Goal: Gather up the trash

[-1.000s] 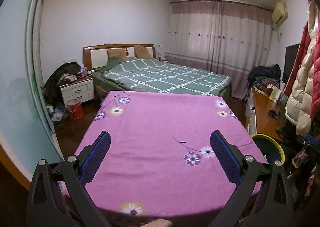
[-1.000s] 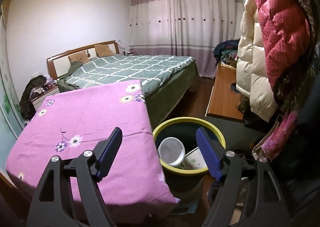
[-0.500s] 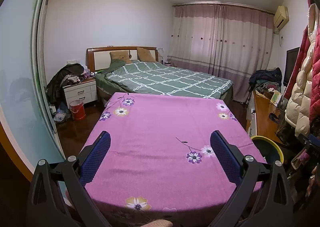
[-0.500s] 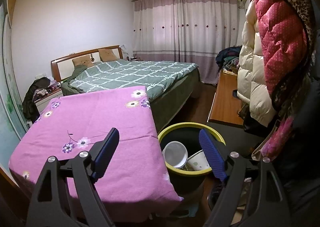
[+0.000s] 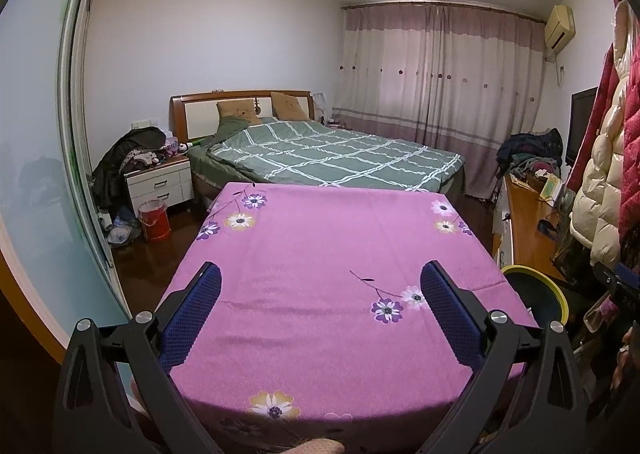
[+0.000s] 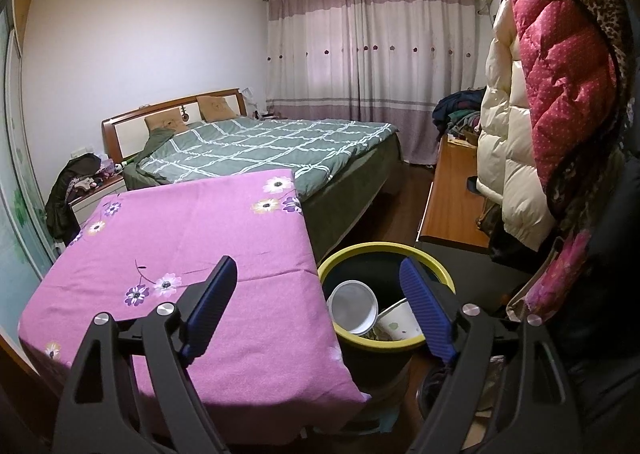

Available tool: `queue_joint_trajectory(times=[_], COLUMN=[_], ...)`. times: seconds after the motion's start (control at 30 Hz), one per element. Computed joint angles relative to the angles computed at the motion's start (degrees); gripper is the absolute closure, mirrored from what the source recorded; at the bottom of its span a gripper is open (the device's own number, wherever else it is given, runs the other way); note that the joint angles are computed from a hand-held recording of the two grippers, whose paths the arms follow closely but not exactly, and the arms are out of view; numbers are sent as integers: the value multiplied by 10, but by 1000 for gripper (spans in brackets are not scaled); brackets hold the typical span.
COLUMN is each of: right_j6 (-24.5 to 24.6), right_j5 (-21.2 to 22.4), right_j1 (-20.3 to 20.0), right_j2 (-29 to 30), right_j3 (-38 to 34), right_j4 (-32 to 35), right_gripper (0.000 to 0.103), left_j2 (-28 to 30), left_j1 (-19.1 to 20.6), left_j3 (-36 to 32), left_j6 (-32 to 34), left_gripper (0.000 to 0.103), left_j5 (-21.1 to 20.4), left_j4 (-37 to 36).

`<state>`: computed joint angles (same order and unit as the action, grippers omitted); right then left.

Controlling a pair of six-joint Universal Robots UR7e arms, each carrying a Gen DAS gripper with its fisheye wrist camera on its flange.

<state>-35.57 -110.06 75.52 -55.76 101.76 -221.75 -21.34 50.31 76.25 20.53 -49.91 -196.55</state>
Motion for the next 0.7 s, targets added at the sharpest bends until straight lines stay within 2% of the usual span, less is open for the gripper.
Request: queue_joint_trajectory(times=[0.7], right_j6=[4], right_j5=[0], right_j1=[-1], right_j2=[4], right_j3=[-6], right_j4=[8], right_gripper=[22], left_j2=[8], left_j1=[6], left_j3=[-19], left_j6=[-4], left_gripper=[5], left_j5=[-2], left_j4=[22])
